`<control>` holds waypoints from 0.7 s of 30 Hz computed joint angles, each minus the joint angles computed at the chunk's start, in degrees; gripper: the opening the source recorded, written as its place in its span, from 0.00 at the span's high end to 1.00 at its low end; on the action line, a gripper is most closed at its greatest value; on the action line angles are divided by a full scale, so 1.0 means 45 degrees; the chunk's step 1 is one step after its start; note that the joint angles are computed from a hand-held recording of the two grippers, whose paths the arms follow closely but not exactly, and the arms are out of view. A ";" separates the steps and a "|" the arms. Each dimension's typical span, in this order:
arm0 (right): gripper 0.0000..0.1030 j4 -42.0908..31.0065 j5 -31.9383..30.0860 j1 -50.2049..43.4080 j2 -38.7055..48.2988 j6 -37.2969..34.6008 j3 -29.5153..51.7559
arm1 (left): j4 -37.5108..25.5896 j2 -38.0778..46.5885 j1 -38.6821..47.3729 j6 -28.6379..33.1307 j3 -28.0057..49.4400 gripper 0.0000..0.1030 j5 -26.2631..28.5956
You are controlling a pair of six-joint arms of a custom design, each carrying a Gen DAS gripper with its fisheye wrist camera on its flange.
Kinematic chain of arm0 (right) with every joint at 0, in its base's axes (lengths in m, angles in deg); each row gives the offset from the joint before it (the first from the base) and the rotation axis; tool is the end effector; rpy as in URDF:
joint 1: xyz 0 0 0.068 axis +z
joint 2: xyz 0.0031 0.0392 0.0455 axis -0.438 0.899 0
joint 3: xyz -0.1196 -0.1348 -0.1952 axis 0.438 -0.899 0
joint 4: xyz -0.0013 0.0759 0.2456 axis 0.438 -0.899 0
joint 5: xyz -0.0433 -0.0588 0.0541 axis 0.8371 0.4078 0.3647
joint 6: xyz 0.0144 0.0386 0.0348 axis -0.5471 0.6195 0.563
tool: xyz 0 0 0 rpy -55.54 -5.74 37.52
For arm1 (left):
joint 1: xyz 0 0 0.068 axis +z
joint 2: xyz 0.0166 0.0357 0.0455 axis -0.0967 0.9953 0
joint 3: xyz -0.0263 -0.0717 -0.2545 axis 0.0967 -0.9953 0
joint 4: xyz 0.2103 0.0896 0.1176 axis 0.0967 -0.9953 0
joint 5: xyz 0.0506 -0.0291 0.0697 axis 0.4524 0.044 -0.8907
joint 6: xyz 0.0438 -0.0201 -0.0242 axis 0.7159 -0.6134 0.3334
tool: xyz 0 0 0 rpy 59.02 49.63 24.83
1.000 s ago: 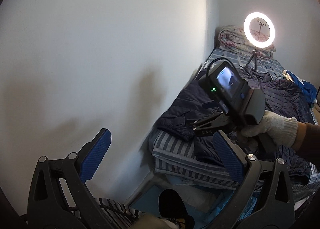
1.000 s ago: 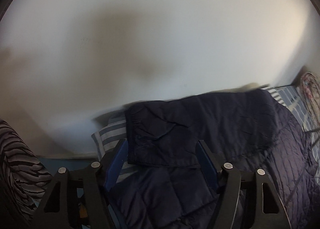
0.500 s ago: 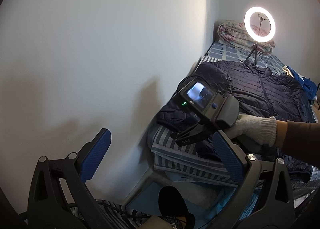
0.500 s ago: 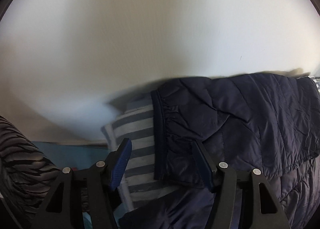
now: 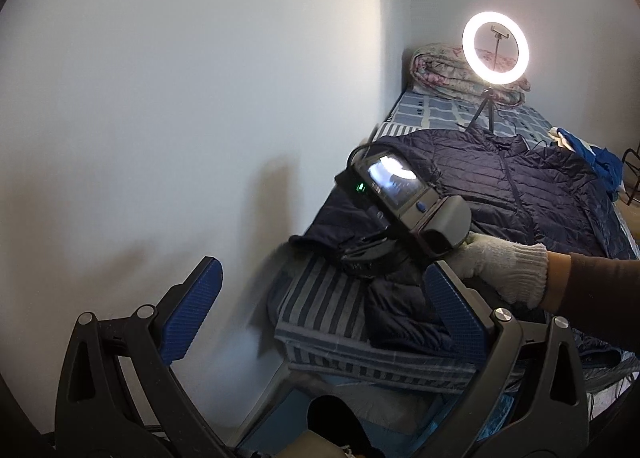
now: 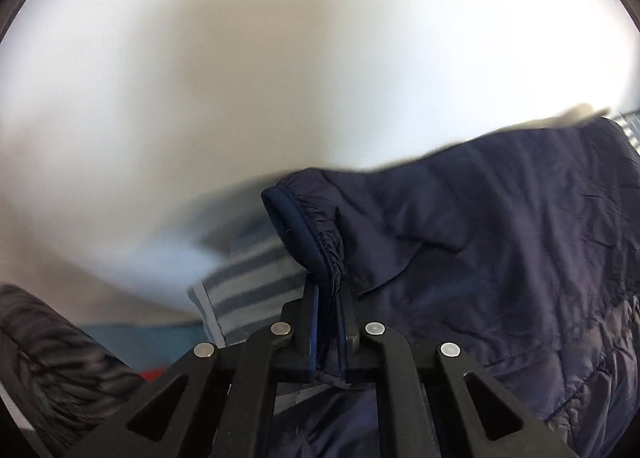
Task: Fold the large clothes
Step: 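Grasp the jacket sleeve cuff with the right gripper, then fold the held sleeve across the jacket body and release it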
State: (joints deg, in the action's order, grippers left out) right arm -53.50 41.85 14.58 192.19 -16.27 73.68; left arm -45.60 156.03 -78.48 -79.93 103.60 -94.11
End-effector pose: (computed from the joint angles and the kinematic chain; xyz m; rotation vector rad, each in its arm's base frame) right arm 0.3587 0.3159 0.0288 -0.9312 2.5260 0.5011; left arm 0.0866 -0.1871 0.1673 0.0148 2.2040 0.0549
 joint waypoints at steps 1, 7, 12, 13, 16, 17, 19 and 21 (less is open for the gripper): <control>0.96 0.0454 -0.0146 -0.0272 -0.0458 0.0206 -0.0572 | 0.0301 0.0107 0.0121 0.0354 0.0088 0.00 0.0043; 0.96 0.2660 -0.0896 -0.2305 -0.2951 0.1217 -0.3430 | 0.3432 0.1276 0.1575 0.3729 0.0911 0.00 0.1040; 0.96 0.3323 -0.1237 -0.4422 -0.4706 0.1525 -0.4927 | 0.5581 0.3092 0.2801 0.6186 0.2362 0.00 0.2852; 0.96 0.3402 -0.1340 -0.4876 -0.4933 0.1618 -0.5125 | 0.5792 0.3590 0.3032 0.6581 0.2851 0.00 0.3238; 0.96 0.3473 -0.1438 -0.6088 -0.5292 0.1779 -0.5359 | 0.6084 0.5141 0.3601 0.7815 0.4464 0.00 0.4260; 0.96 0.3305 -0.1434 -0.6506 -0.5323 0.1755 -0.5186 | 0.6172 0.5621 0.3782 0.8242 0.4991 0.00 0.4740; 0.96 0.2888 -0.1541 -0.7410 -0.5574 0.1609 -0.4986 | 0.6078 0.6588 0.4006 0.8684 0.6098 0.00 0.5258; 0.96 0.2535 -0.1631 -0.8147 -0.5446 0.1495 -0.4540 | 0.5595 0.7765 0.4327 0.8771 0.7484 0.00 0.5794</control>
